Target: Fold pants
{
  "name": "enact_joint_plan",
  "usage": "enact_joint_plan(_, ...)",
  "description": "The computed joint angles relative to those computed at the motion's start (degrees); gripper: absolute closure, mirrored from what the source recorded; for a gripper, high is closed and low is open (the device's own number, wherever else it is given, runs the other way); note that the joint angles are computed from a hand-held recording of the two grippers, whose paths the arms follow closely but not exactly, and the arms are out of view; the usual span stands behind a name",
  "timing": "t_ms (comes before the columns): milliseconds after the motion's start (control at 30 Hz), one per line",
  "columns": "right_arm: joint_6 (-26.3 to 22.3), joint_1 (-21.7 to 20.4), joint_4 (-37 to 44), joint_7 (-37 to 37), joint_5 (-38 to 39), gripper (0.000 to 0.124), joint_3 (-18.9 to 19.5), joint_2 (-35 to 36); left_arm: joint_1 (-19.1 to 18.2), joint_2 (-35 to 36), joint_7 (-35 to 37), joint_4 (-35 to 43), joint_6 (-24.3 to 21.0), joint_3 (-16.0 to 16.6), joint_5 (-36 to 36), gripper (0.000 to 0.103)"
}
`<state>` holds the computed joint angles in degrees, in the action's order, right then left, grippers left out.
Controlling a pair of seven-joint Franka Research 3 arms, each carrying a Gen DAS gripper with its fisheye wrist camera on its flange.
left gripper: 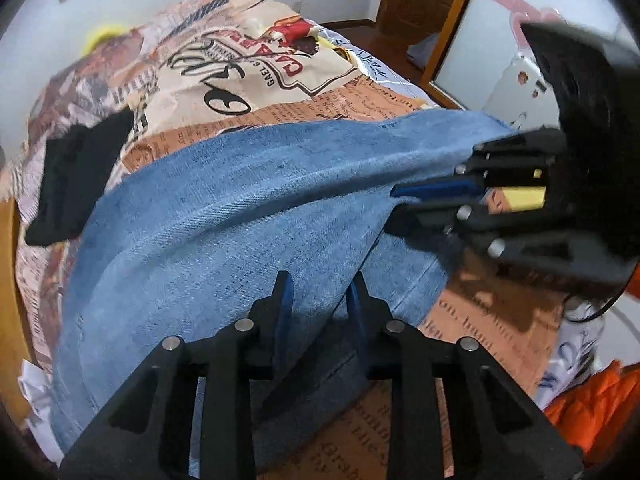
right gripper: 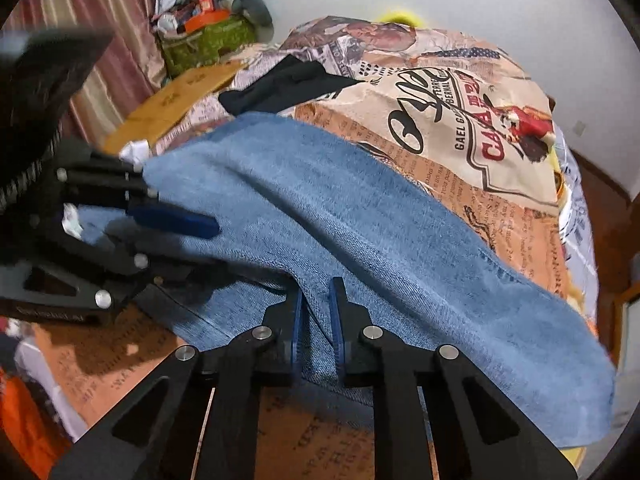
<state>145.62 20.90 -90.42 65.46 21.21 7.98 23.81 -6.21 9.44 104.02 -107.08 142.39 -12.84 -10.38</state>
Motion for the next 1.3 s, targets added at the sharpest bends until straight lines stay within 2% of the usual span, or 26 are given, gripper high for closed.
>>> enact_joint_plan(33, -0.35, -0.37, -0.05, -0.31, 0.83, 0.114, 0.36, -0.16, -0.69, -0.24, -1.55, -0.65, 1.14, 0.36, 2.73, 0.078)
enact_joint_plan(100, -0.27, -0.19, -0.53, -0.56, 0.74, 0.115, 0.34, -0.62, -1.57, -0.36, -4.87, -0.78, 1.65, 0.84, 6.62, 0.089)
enact_joint_plan(200, -0.11, -0.25, -2.04, -1.69, 1.28, 0.116, 0.64, -2.05, -0.47, -0.90, -4.09, -0.16, -0.09, 0.23, 2.76, 0.093)
enact_joint_plan(300, -0.22, -1.24, -4.12, -4.30, 4.10, 0.117, 1.48, -4.02, 0.44, -2.63, -0.29, -1.11, -1.54, -0.19, -2.29, 0.093)
enact_joint_plan(433, -2.62, -1.12, -5.24, -4.09, 5.65, 0.116, 1.16, -4.65, -0.28, -3.34, 0.37, -2.24, -3.54, 0.30, -2.83, 0.093)
enact_joint_plan(533, -0.88, -0.44, -6.80, -3.39, 5.47, 0.114, 0.84, -5.13, -0.36, -3.39, 0.01, -2.23, -4.05, 0.54, -4.11, 0.092)
enact_joint_plan(600, -0.95, -0.23, -7.14, -2.38, 4.89, 0.110, 0.44, -5.66, 0.15, -3.77, 1.57, -1.65, -5.87, 0.58, -7.41, 0.085)
enact_joint_plan(700, -0.43, -0.35, -8.71, 0.18, 4.03, 0.094, -0.53, -7.18, 0.54, -5.17, 4.21, -1.86, -7.21, 0.88, -10.66, 0.073)
enact_joint_plan(767, 0.93, -0.88, -10.53, 2.51, 4.27, 0.083, -1.20, -8.58, 0.22, -6.10, 3.69, -2.48, -6.03, 1.30, -9.83, 0.071)
enact_joint_plan(833, 3.08, -1.48, -13.04, 6.77, 4.32, 0.078, -2.33, -10.29, -0.14, -6.37, -0.49, -2.63, -3.51, 1.94, -6.25, 0.071)
enact_joint_plan(933, 5.76, -2.98, -17.01, 12.61, 4.83, 0.074, -3.65, -12.77, -0.36, -4.99, -7.62, -1.46, -0.70, 2.79, 1.04, 0.066)
enact_joint_plan(1000, 7.50, -3.31, -19.35, 17.83, 2.36, 0.074, -4.85, -14.05, -0.12, -2.74, -10.06, 0.58, -0.67, 3.00, 4.10, 0.057)
enact_joint_plan(1067, 9.00, -3.87, -22.11, 24.42, -0.81, 0.073, -6.24, -15.54, 0.45, -0.61, -9.66, 2.70, -2.32, 2.59, 4.13, 0.052)
enact_joint_plan(1167, 10.41, -5.71, -25.94, 32.59, -2.10, 0.070, -7.37, -17.49, 1.67, 4.39, -5.07, 8.68, -9.49, 0.58, -0.39, 0.050)
enact_joint_plan(1200, 11.08, -6.34, -26.96, 34.88, -2.24, 0.070, -7.57, -17.84, 1.57, 6.07, -3.71, 10.53, -11.44, -0.14, -0.98, 0.044)
enact_joint_plan(1300, 12.32, -7.81, -28.60, 41.02, -3.70, 0.070, -8.11, -18.14, -0.99, 6.52, -3.44, 9.99, -8.41, -0.36, 5.31, 0.039)
